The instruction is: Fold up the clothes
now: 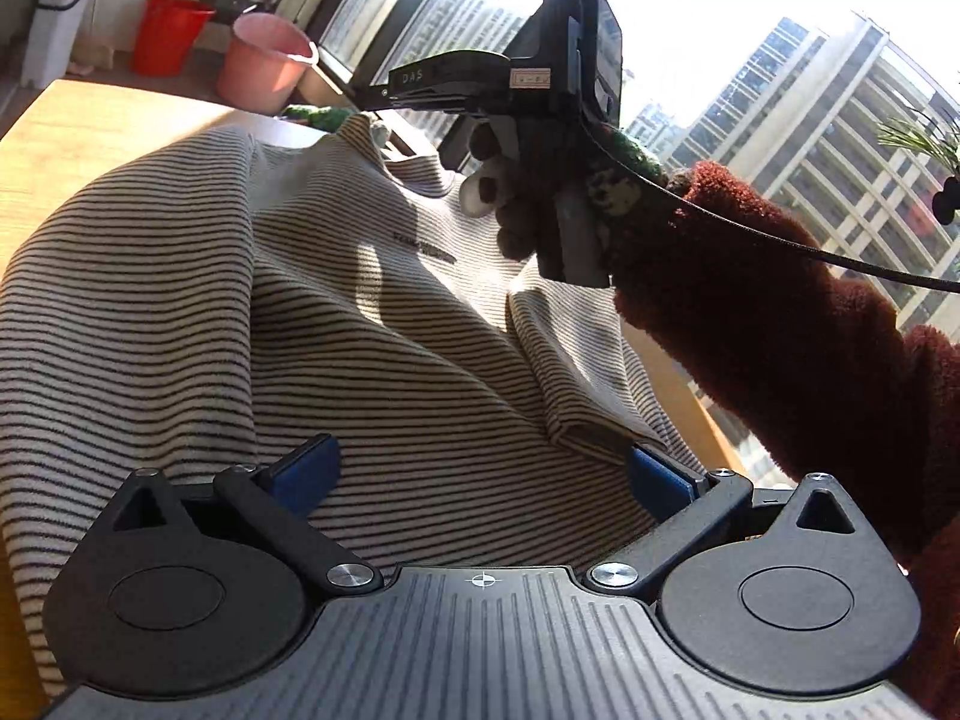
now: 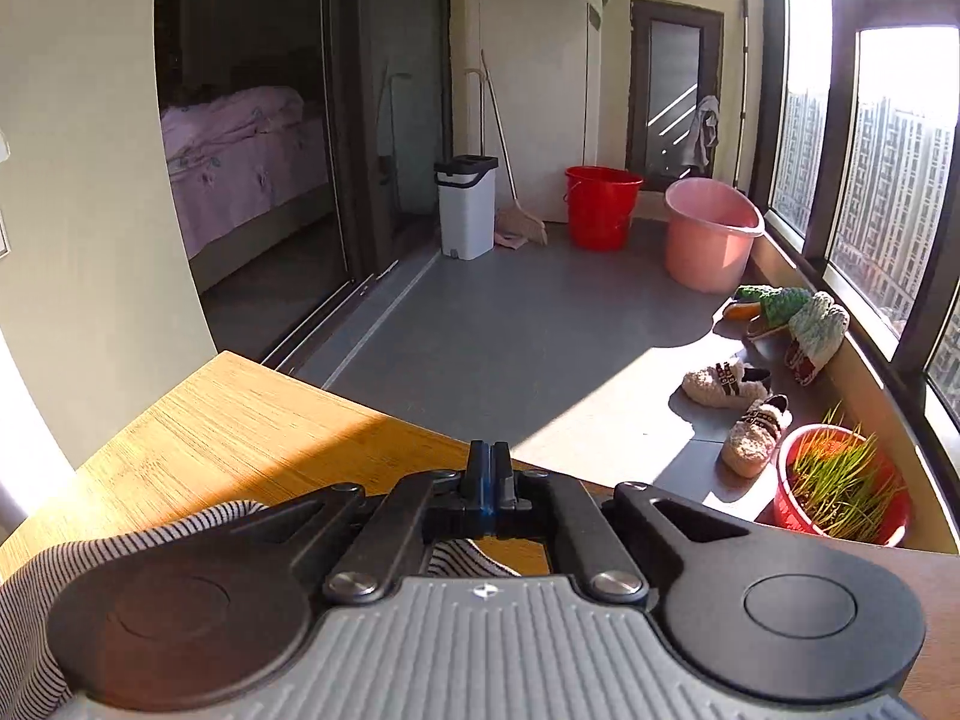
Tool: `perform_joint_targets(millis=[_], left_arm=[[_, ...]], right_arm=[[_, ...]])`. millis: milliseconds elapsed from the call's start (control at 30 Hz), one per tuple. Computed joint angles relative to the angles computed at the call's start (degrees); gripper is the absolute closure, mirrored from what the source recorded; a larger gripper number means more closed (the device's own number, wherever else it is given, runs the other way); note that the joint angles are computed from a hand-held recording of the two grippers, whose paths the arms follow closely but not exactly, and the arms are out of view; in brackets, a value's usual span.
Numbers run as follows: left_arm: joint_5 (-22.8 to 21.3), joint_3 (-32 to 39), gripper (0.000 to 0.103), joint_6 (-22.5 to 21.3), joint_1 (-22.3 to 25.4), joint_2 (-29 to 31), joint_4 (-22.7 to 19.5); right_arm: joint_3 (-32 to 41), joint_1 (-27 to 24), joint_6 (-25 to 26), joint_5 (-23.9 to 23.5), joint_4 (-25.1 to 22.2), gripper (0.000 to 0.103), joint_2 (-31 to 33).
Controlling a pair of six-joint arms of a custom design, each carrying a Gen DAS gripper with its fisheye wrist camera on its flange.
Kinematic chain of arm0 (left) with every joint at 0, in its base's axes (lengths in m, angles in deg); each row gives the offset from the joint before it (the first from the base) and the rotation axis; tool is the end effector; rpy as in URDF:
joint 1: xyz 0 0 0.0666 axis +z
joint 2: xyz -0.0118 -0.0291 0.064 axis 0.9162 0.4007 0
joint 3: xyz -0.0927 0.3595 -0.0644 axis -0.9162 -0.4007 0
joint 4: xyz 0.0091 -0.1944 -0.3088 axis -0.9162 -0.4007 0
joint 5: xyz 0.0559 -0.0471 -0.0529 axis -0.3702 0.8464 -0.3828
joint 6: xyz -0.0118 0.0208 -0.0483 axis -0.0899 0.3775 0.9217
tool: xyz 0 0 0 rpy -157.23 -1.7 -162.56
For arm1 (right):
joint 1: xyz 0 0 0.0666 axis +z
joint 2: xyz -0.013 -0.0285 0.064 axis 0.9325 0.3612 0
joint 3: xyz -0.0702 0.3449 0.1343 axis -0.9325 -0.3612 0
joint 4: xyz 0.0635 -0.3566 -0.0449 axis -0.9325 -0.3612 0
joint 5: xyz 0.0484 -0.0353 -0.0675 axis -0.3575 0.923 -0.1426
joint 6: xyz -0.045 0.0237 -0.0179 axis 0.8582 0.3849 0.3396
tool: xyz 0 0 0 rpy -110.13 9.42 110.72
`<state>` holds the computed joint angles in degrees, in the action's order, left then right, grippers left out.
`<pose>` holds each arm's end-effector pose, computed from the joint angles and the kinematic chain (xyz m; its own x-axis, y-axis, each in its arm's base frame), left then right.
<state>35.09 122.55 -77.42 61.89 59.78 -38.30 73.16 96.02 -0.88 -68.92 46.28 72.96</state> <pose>0.2113 -0.0397 0.3658 -0.7424 -0.0438 -0.6685 0.4263 0.7389 -0.5218 0.4394 0.2245 0.3945 -0.5308 -0.2299 -0.8157 -0.4241 0.9054 0.0208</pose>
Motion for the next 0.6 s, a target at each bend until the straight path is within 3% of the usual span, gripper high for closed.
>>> perform_joint_targets(millis=[167,300,367,433,500,600], left_arm=[[-0.49,1.49,0.0,-1.18,-0.56,0.75,-1.6],[2.36,3.36,0.0,1.59,1.12,2.99,-2.75],[1.46,3.61,0.0,1.92,-0.27,3.41,-1.76],[0.23,3.84,0.0,1.98,-1.83,3.78,-0.79],[-0.98,4.1,0.0,1.96,-3.36,4.2,0.13],[-4.36,3.73,0.0,1.07,-4.93,4.02,-0.51]], right_arm=[[-5.95,-1.66,1.84,-2.17,0.63,0.102,-6.64],[-12.52,-2.99,5.07,-6.72,-4.0,0.096,-16.22],[-14.81,-3.84,4.56,-11.12,-8.08,0.089,-19.81],[-16.52,-3.07,3.59,-13.1,-9.57,0.063,-22.0],[-17.14,-0.94,5.67,-11.34,-8.2,0.059,-22.52],[-15.98,1.08,7.46,-7.14,-1.98,0.058,-19.2]])
